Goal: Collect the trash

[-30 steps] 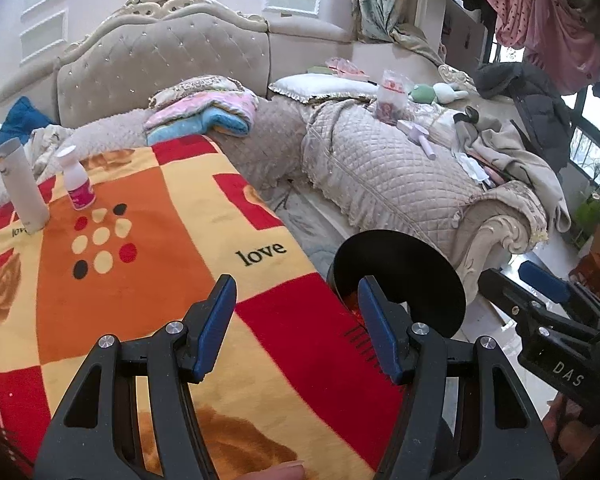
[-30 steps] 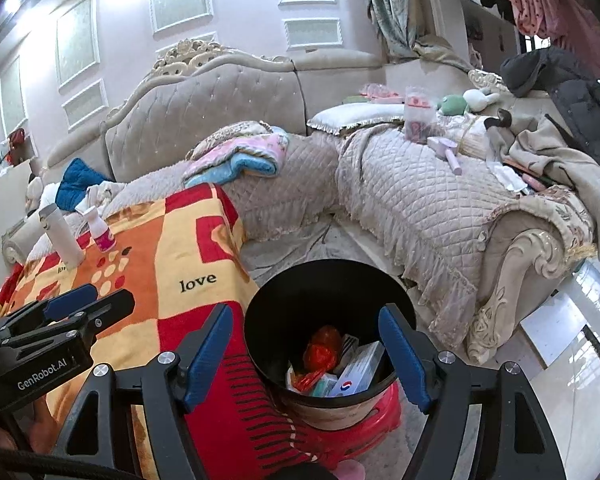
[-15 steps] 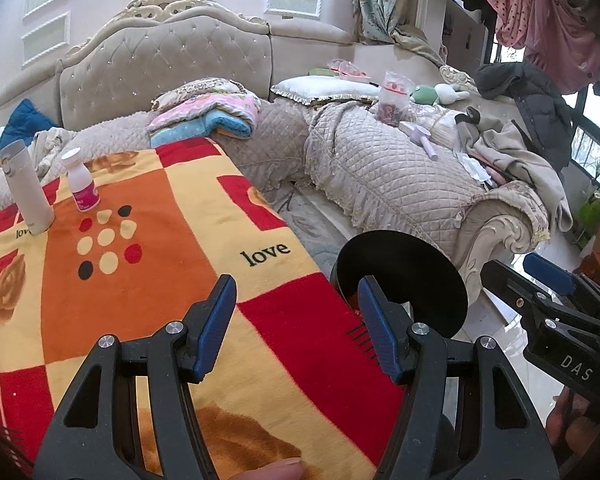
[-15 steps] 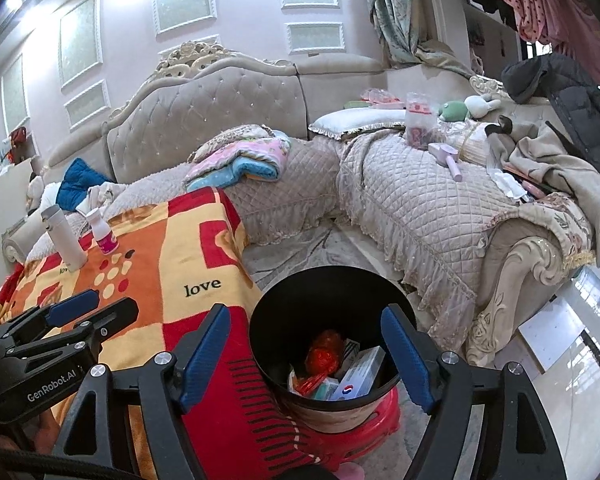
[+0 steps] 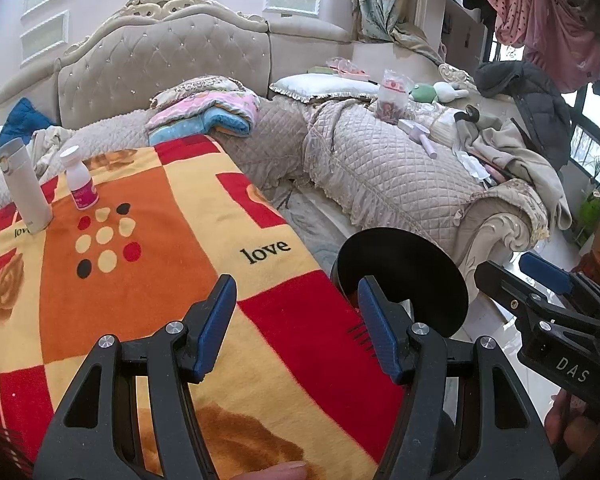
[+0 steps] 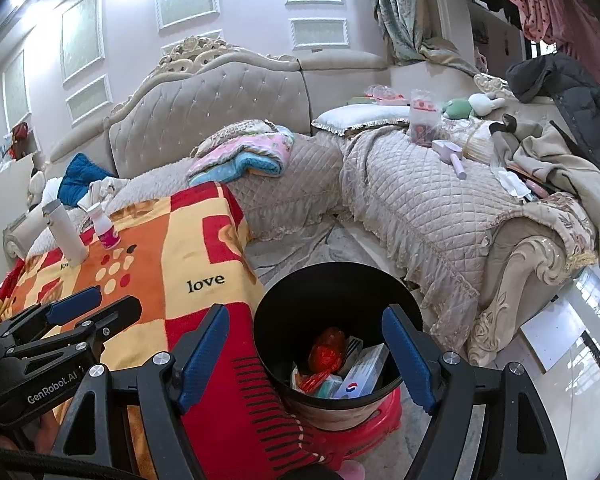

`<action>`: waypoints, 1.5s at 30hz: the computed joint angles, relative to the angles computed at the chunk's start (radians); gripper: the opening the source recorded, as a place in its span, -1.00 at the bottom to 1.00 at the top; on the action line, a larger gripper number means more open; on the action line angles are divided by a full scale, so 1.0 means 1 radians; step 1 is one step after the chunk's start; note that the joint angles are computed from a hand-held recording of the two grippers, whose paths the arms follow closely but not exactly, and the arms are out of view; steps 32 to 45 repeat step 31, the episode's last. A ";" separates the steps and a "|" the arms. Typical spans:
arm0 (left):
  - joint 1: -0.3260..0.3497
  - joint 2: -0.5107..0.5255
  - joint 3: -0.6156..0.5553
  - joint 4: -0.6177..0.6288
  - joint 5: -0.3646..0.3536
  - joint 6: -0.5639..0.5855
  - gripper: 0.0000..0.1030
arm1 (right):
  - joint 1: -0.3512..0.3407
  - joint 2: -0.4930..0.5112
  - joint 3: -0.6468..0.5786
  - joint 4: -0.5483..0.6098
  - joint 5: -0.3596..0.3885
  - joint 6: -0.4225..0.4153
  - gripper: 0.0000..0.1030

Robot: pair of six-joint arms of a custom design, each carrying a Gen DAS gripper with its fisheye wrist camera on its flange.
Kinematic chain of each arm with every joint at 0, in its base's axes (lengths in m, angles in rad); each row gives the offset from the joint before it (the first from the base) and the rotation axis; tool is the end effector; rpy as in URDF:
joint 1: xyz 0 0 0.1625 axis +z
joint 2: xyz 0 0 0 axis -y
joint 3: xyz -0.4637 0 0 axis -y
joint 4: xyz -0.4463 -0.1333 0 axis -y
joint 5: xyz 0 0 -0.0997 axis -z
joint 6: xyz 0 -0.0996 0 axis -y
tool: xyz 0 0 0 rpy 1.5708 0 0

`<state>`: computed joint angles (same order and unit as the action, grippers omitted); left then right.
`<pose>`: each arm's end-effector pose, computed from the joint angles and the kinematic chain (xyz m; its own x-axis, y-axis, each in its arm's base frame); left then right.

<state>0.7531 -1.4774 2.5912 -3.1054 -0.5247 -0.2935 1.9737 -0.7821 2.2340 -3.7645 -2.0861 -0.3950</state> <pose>-0.1064 -0.4006 0.2189 -0.7675 -0.0622 -0.6380 0.4637 0.6333 -0.6196 0.2790 -0.4398 0.0496 -0.7481 -0.2932 0.5953 -0.6251 0.6126 -0.4838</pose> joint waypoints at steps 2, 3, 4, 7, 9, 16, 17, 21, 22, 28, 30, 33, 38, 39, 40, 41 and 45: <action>0.001 0.002 0.000 -0.002 -0.001 0.001 0.21 | -0.001 0.001 -0.001 0.003 0.000 0.001 0.49; 0.002 0.000 0.000 -0.001 -0.003 0.001 0.21 | -0.001 0.002 -0.001 0.004 -0.001 0.001 0.50; 0.002 0.000 0.000 -0.002 -0.003 0.002 0.21 | -0.001 0.002 -0.001 0.006 0.000 0.002 0.50; 0.002 0.004 0.001 -0.009 -0.003 0.006 0.21 | 0.000 0.004 -0.003 0.013 -0.004 -0.001 0.50; 0.005 0.000 0.000 0.002 -0.009 0.000 0.21 | -0.001 0.004 -0.006 0.020 -0.006 -0.001 0.50; 0.013 0.009 0.000 -0.009 -0.018 0.008 0.21 | -0.004 0.005 -0.011 0.032 -0.011 0.004 0.50; 0.012 0.007 0.000 -0.007 -0.017 0.008 0.21 | -0.004 0.005 -0.012 0.034 -0.012 0.004 0.50; 0.014 0.007 0.000 -0.008 -0.018 0.011 0.21 | -0.004 0.006 -0.013 0.034 -0.012 0.004 0.50; 0.014 0.008 0.000 -0.010 -0.018 0.010 0.21 | -0.004 0.006 -0.013 0.034 -0.012 0.004 0.51; 0.021 0.028 0.002 -0.070 -0.015 0.044 0.21 | -0.008 0.015 -0.020 0.047 -0.019 -0.005 0.51; 0.030 0.028 0.002 -0.072 -0.016 0.047 0.21 | -0.007 0.021 -0.024 0.060 -0.020 -0.005 0.51; 0.037 0.019 0.004 -0.064 -0.024 0.045 0.21 | -0.004 0.026 -0.030 0.070 -0.022 -0.003 0.51; 0.037 0.019 0.004 -0.064 -0.024 0.045 0.21 | -0.004 0.026 -0.030 0.070 -0.022 -0.003 0.51; 0.037 0.019 0.004 -0.064 -0.024 0.045 0.21 | -0.004 0.026 -0.030 0.070 -0.022 -0.003 0.51; 0.037 0.019 0.004 -0.064 -0.024 0.045 0.21 | -0.004 0.026 -0.030 0.070 -0.022 -0.003 0.51; 0.037 0.019 0.004 -0.064 -0.024 0.045 0.21 | -0.004 0.026 -0.030 0.070 -0.022 -0.003 0.51; 0.037 0.019 0.004 -0.064 -0.024 0.045 0.21 | -0.004 0.026 -0.030 0.070 -0.022 -0.003 0.51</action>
